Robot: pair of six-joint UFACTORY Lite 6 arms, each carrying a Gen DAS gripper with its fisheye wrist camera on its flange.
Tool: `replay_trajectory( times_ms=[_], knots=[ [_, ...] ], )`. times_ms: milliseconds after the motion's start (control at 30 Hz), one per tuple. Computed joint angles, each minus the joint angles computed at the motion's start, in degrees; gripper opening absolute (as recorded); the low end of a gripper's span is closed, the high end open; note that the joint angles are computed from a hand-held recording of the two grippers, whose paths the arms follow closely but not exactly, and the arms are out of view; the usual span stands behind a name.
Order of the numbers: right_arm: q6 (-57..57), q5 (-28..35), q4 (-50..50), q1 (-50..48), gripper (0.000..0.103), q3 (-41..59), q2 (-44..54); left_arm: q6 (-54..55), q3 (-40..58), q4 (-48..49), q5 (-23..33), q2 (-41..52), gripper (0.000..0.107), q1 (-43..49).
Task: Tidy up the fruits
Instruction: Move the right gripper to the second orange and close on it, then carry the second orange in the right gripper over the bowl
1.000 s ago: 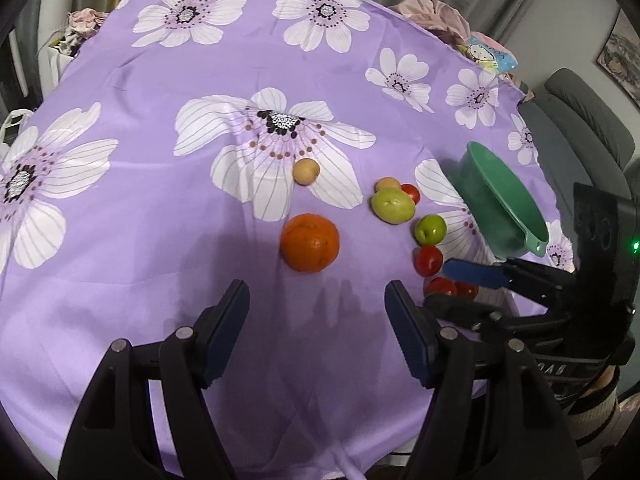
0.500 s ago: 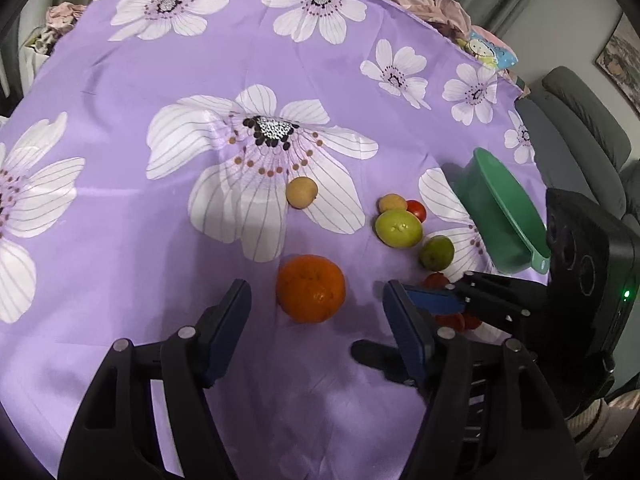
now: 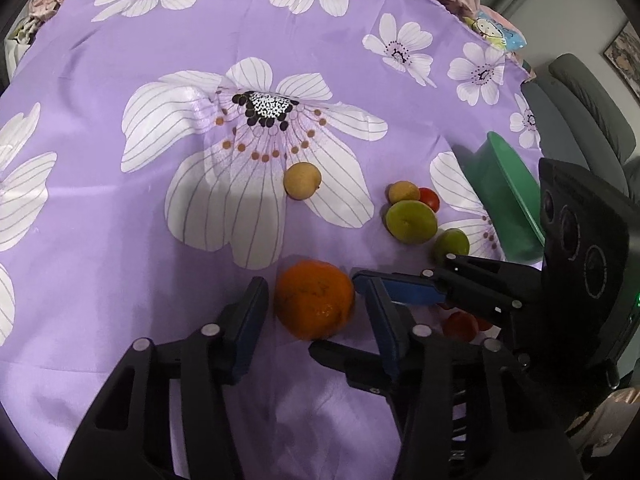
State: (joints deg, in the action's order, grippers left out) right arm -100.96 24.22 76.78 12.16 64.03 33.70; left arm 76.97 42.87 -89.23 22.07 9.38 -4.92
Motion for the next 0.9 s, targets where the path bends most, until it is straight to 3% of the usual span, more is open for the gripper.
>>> replay_trajectory(
  times_ms=[233, 467, 900],
  knots=[
    [2.9, 1.3, -2.8, 1.3, 0.053, 3.0, 2.0, -1.6, 0.3, 2.6, 0.8, 0.1, 0.042, 0.5],
    [2.5, -0.9, -2.9, 2.8, 0.045, 2.6, 1.5, -3.6, 0.1, 4.5, -0.2, -0.5, 0.042, 0.1],
    [-9.6, 0.0, 8.2, 0.7, 0.045, -10.3, -9.8, -6.4, -5.4, 4.4, -2.0, -8.9, 0.043, -4.4]
  ],
)
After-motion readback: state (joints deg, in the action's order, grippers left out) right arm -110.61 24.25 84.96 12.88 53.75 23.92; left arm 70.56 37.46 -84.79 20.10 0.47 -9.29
